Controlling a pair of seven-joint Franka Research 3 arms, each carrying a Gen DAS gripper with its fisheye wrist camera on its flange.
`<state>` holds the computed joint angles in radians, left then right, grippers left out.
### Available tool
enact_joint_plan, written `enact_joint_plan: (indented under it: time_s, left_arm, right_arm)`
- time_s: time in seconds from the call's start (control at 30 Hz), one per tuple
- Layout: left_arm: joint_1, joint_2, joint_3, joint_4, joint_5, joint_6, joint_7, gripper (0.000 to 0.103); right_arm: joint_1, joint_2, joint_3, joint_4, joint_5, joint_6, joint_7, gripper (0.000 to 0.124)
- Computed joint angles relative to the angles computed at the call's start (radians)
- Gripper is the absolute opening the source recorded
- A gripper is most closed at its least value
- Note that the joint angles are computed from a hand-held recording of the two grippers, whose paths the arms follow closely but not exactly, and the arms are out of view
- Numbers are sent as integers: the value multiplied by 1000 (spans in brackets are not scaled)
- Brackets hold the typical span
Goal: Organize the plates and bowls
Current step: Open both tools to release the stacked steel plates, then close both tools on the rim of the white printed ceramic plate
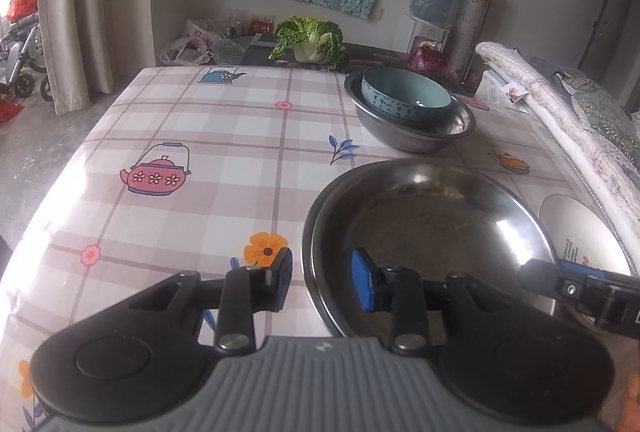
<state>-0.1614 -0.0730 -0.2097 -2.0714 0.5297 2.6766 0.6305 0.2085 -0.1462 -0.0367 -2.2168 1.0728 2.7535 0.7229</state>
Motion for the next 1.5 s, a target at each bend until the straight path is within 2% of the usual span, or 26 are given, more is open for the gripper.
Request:
enact_joint_plan:
  time_s: [0.13, 0.37, 0.6, 0.77, 0.87, 0.93, 1.13, 1.2, 1.33, 1.5]
  left_arm:
    - [0, -31, -3, -29, 3, 12, -15, 37]
    - [-6, -86, -28, -67, 38, 48, -34, 55]
    - [-67, -78, -37, -52, -77, 121, 98, 69]
    - [-132, 1, -51, -2, -212, 201, 206, 73]
    - [-152, 80, -68, 58, -210, 211, 162, 73]
    - [-171, 134, -64, 100, -128, 220, 52, 73]
    - [-255, 252, -12, 233, 97, 135, -185, 72]
    - [-269, 281, -6, 269, 118, 102, -210, 66]
    - [-283, 319, -6, 313, 118, 47, -203, 56]
    - [-280, 344, -11, 329, 57, 19, -180, 35]
  right_arm:
    - [-2, -11, -3, -7, 8, 8, -2, 74]
    - [-6, -65, -33, -54, 82, -10, -45, 76]
    - [-19, -161, -89, -138, 221, -37, -166, 76]
    - [-59, -226, -131, -188, 282, -40, -261, 76]
    - [-96, -224, -154, -184, 275, -35, -283, 75]
    - [-121, -203, -168, -163, 261, -37, -284, 74]
    - [-179, -64, -174, -34, 218, -46, -294, 61]
    - [-198, -2, -164, 21, 199, -60, -290, 53]
    - [-235, 104, -129, 122, 164, -71, -285, 45]
    - [-285, 219, -89, 231, 84, -120, -208, 28]
